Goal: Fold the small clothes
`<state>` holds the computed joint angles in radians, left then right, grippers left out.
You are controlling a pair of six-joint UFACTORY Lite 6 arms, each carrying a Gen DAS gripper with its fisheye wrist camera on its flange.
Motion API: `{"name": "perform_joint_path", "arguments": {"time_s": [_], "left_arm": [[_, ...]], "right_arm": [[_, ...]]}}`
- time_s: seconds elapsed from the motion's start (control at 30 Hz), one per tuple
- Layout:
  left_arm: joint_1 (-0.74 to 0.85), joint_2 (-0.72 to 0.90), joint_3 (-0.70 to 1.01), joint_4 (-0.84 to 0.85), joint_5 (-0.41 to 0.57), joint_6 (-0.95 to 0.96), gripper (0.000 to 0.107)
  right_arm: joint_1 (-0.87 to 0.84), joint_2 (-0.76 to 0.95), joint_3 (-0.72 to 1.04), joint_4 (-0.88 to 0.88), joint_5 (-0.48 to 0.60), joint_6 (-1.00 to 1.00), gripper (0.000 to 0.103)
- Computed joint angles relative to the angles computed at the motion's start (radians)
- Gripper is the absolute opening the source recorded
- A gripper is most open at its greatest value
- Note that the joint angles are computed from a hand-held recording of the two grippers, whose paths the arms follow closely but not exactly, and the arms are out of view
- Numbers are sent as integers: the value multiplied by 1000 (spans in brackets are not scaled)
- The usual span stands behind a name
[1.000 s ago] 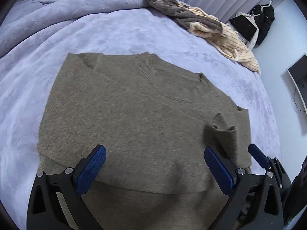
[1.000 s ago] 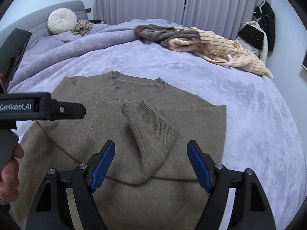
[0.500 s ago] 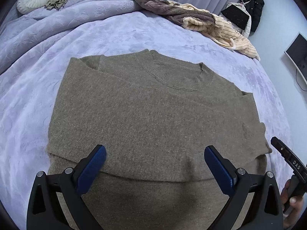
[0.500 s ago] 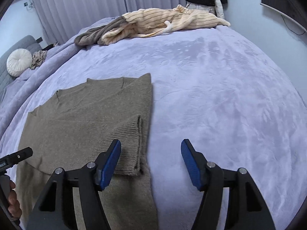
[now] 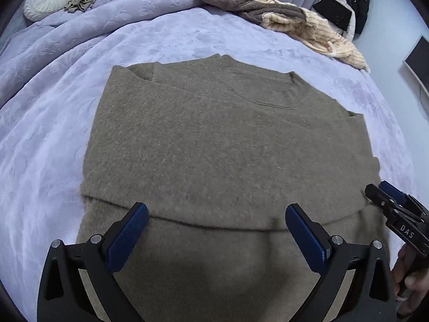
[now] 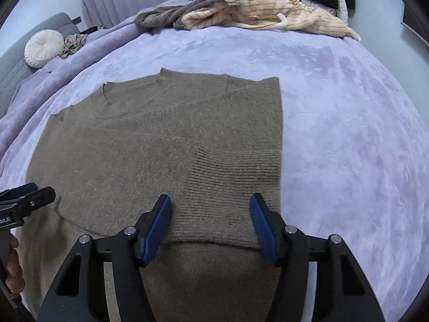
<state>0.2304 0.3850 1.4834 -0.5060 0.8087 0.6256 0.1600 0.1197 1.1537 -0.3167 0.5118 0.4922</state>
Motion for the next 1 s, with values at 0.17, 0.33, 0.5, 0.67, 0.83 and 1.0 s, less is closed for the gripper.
{"name": "perform_joint_path", "arguments": {"time_s": [0.17, 0.33, 0.5, 0.67, 0.83, 1.0], "left_arm": [[-2, -186, -229, -46, 0, 165, 103], [76, -249, -391, 29, -41, 242, 103], [346, -536, -653, -3, 53, 634, 103], [519, -666, -719, 35, 152, 756, 103], [466, -769, -724, -27, 258, 691, 103], [192, -815, -780, -14, 134, 485, 103]], "right_arm": [[191, -202, -152, 47, 3, -52, 73], [318, -178, -257, -85, 54, 29, 73], [257, -665, -663, 45, 64, -146, 80], [454, -1003, -795, -110, 316, 16, 80], [650, -917, -678, -170, 338, 220, 80], [706, -598, -549, -268, 156, 352, 80]]}}
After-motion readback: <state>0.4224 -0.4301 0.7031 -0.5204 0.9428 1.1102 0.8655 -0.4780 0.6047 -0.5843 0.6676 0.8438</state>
